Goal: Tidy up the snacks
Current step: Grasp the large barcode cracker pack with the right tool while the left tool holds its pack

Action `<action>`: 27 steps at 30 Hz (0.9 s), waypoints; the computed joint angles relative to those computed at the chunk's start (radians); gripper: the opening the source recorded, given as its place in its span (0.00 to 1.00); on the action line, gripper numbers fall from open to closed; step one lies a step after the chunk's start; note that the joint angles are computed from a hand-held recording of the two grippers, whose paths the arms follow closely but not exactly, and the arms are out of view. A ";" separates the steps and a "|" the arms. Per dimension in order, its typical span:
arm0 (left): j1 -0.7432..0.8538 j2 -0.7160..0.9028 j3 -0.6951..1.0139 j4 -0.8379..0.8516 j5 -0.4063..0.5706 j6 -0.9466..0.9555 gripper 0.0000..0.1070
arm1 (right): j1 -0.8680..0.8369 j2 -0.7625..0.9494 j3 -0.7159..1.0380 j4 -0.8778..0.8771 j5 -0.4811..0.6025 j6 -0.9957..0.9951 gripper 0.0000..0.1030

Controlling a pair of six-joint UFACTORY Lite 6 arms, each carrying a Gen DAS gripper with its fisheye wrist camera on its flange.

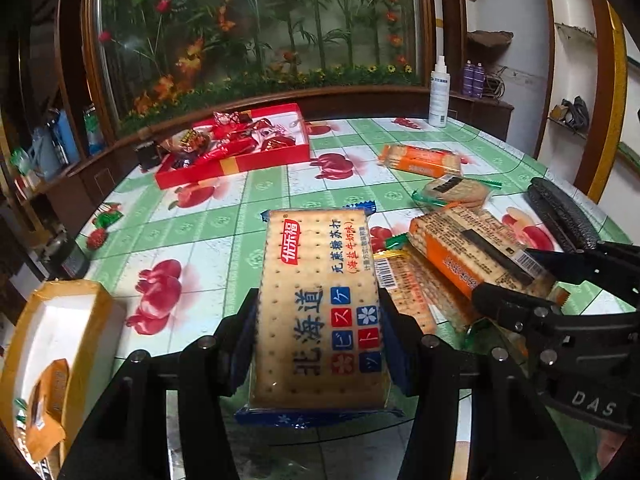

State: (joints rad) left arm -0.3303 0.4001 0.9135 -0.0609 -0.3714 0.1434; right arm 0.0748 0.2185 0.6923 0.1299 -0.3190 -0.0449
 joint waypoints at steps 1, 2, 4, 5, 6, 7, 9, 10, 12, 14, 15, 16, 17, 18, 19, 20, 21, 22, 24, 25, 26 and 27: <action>0.000 -0.004 -0.005 -0.014 -0.006 0.016 0.50 | 0.004 -0.001 -0.001 0.014 -0.002 -0.013 0.56; -0.001 -0.009 -0.011 -0.028 -0.016 0.031 0.50 | 0.003 -0.004 -0.004 0.007 -0.003 -0.006 0.56; -0.003 -0.017 -0.020 -0.046 -0.028 0.046 0.50 | -0.004 -0.014 -0.011 -0.033 -0.005 0.034 0.56; -0.004 -0.025 -0.028 -0.056 -0.037 0.057 0.50 | -0.004 -0.020 -0.015 -0.037 -0.009 0.040 0.56; -0.006 -0.029 -0.033 -0.070 -0.044 0.070 0.50 | -0.005 -0.023 -0.017 -0.037 -0.011 0.040 0.56; -0.008 -0.033 -0.039 -0.088 -0.054 0.088 0.50 | -0.005 -0.026 -0.020 -0.037 -0.012 0.044 0.56; -0.012 -0.043 -0.051 -0.108 -0.069 0.107 0.50 | -0.007 -0.031 -0.023 -0.064 -0.011 0.073 0.56; -0.013 -0.046 -0.054 -0.112 -0.074 0.111 0.50 | -0.007 -0.032 -0.024 -0.072 -0.011 0.081 0.56; -0.013 -0.053 -0.062 -0.115 -0.083 0.112 0.50 | -0.002 -0.034 -0.026 -0.066 -0.012 0.078 0.56; -0.011 -0.061 -0.070 -0.116 -0.092 0.113 0.51 | 0.002 -0.039 -0.030 -0.062 -0.012 0.078 0.56; -0.011 -0.063 -0.073 -0.122 -0.098 0.119 0.51 | 0.003 -0.041 -0.031 -0.067 -0.011 0.085 0.56; -0.012 -0.065 -0.076 -0.128 -0.104 0.126 0.51 | 0.004 -0.044 -0.033 -0.073 -0.010 0.094 0.56; -0.014 -0.068 -0.080 -0.136 -0.111 0.133 0.51 | 0.002 -0.047 -0.034 -0.087 -0.009 0.111 0.56; -0.015 -0.072 -0.085 -0.141 -0.117 0.137 0.51 | 0.003 -0.050 -0.037 -0.094 -0.009 0.120 0.56; -0.015 -0.075 -0.087 -0.141 -0.122 0.136 0.51 | 0.003 -0.052 -0.038 -0.095 -0.009 0.123 0.56; -0.015 -0.078 -0.090 -0.139 -0.123 0.135 0.51 | 0.004 -0.055 -0.040 -0.095 -0.010 0.127 0.56; -0.014 -0.082 -0.092 -0.139 -0.126 0.135 0.51 | 0.004 -0.058 -0.041 -0.093 -0.011 0.127 0.56; -0.014 -0.085 -0.095 -0.137 -0.130 0.131 0.51 | 0.005 -0.060 -0.042 -0.092 -0.011 0.128 0.56; -0.012 -0.094 -0.102 -0.134 -0.135 0.128 0.51 | 0.004 -0.066 -0.046 -0.096 -0.013 0.135 0.56; -0.010 -0.095 -0.103 -0.128 -0.136 0.120 0.51 | 0.004 -0.067 -0.047 -0.097 -0.015 0.136 0.56; -0.009 -0.096 -0.103 -0.124 -0.134 0.117 0.51 | 0.004 -0.067 -0.048 -0.096 -0.017 0.135 0.56; -0.008 -0.096 -0.102 -0.124 -0.133 0.116 0.51 | 0.005 -0.066 -0.048 -0.085 -0.019 0.125 0.56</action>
State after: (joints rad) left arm -0.3387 0.3042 0.8110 -0.1845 -0.5047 0.2595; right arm 0.0800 0.1528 0.6446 0.0445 -0.3382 0.0798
